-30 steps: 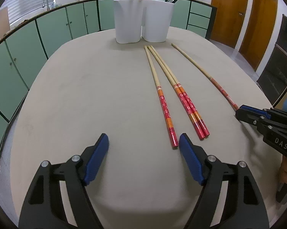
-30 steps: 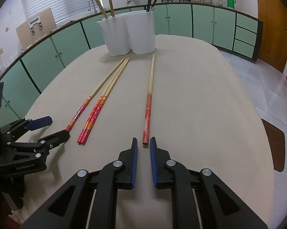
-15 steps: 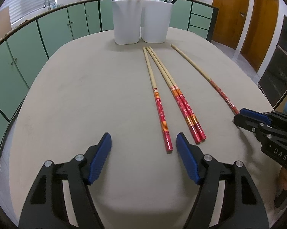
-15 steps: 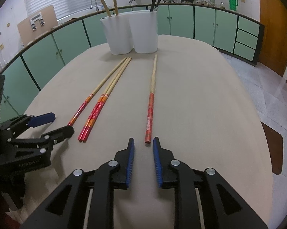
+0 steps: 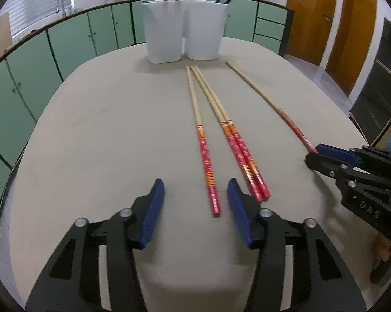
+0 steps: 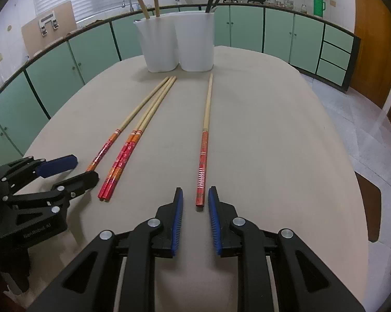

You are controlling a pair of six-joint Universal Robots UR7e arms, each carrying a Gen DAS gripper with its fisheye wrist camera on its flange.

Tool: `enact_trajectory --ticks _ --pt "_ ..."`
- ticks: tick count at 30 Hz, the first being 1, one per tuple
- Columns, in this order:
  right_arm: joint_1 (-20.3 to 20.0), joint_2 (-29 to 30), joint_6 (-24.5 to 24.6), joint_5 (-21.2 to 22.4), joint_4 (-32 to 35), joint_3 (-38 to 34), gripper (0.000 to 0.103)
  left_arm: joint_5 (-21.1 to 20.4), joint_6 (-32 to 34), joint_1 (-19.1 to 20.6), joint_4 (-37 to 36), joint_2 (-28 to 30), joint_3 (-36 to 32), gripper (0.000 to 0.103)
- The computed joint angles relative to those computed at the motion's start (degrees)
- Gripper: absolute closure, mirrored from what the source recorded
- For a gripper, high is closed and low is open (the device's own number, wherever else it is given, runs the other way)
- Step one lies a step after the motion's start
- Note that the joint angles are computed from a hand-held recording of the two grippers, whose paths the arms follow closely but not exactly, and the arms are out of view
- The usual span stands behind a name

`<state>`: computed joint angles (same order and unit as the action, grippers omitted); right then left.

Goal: Organize utensils
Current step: 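Grasp another red-patterned chopstick with the left gripper while the right gripper holds its chopstick, then lift both red-patterned chopsticks up over the white holder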

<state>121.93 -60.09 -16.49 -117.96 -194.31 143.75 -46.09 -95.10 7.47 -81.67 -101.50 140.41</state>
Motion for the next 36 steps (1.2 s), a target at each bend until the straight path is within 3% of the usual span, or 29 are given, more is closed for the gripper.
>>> enact_trajectory --ticks 3,8,13,16,27,36 --pt "-0.11 0.03 0.41 -0.3 -0.04 -0.09 0.095 0.29 0.4 0.21 -1.26 0.39 0.16 0.069" --pt "0.4 0.31 0.45 -0.95 -0.77 -0.16 0.097 0.77 2.46 0.59 -3.82 0.27 0.52 0.096" --pt "1.17 -1.35 -0.15 -0.29 -1.12 0.45 0.097 0.03 1.91 -0.09 -2.31 -1.72 0.3 0.097" --pt "1.8 -3.26 -0.15 -0.39 -0.33 0.43 0.097 0.5 -0.33 -2.07 2.38 -2.78 -1.04 0.097" --pt "4.6 -11.72 -0.34 1.82 4.17 -2.27 0.097 7.3 -8.32 -9.1 20.62 -4.67 -10.27 0.098" --pt "5.94 -14.44 -0.97 5.67 11.21 -8.69 0.097 14.35 -7.64 -8.65 25.18 -4.07 -15.68 0.098"
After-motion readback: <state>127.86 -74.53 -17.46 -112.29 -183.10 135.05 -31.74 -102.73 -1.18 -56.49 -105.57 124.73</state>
